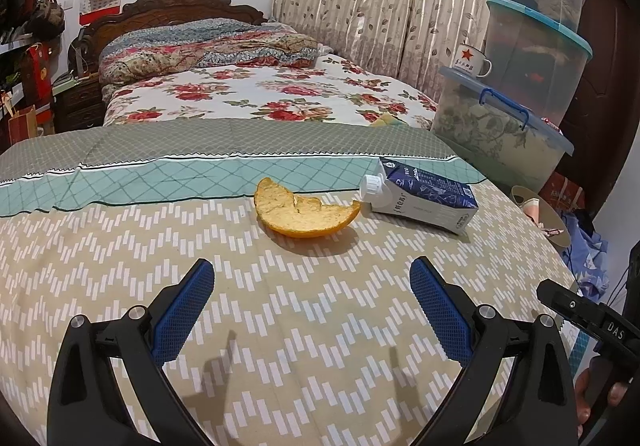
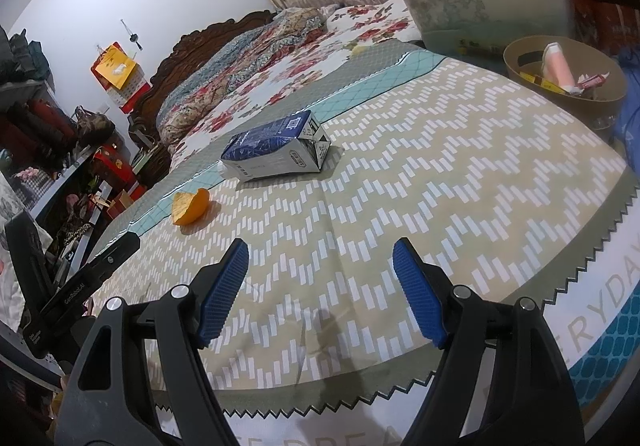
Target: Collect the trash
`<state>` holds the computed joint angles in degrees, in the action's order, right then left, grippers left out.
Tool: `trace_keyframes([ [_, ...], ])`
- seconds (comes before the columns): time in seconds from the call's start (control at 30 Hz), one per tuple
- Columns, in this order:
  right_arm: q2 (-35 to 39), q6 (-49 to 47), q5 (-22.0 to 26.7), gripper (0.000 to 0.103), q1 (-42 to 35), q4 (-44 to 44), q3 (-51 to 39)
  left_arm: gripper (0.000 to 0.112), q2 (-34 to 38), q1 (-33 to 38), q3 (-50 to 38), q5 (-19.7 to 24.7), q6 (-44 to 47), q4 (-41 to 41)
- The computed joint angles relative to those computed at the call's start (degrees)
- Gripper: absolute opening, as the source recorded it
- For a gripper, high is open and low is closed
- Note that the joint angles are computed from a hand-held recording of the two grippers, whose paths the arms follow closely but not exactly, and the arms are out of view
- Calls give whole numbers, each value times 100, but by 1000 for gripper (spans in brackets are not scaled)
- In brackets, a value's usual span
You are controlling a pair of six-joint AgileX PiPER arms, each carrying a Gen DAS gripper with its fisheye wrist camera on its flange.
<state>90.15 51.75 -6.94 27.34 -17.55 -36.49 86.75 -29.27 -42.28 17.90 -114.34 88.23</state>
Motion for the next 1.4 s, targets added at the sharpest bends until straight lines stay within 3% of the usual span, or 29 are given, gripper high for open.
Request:
trace_keyframes([
  [0.97, -57, -641, 48, 75, 89, 676, 3, 94, 54, -81, -45, 20, 24, 56],
  [1.17, -45, -159, 82, 75, 43, 131, -53, 93, 61, -89, -40, 32, -9, 115],
  [1.4, -52, -341, 67, 75, 57, 310, -36, 93, 70, -94, -33, 33, -88, 186],
])
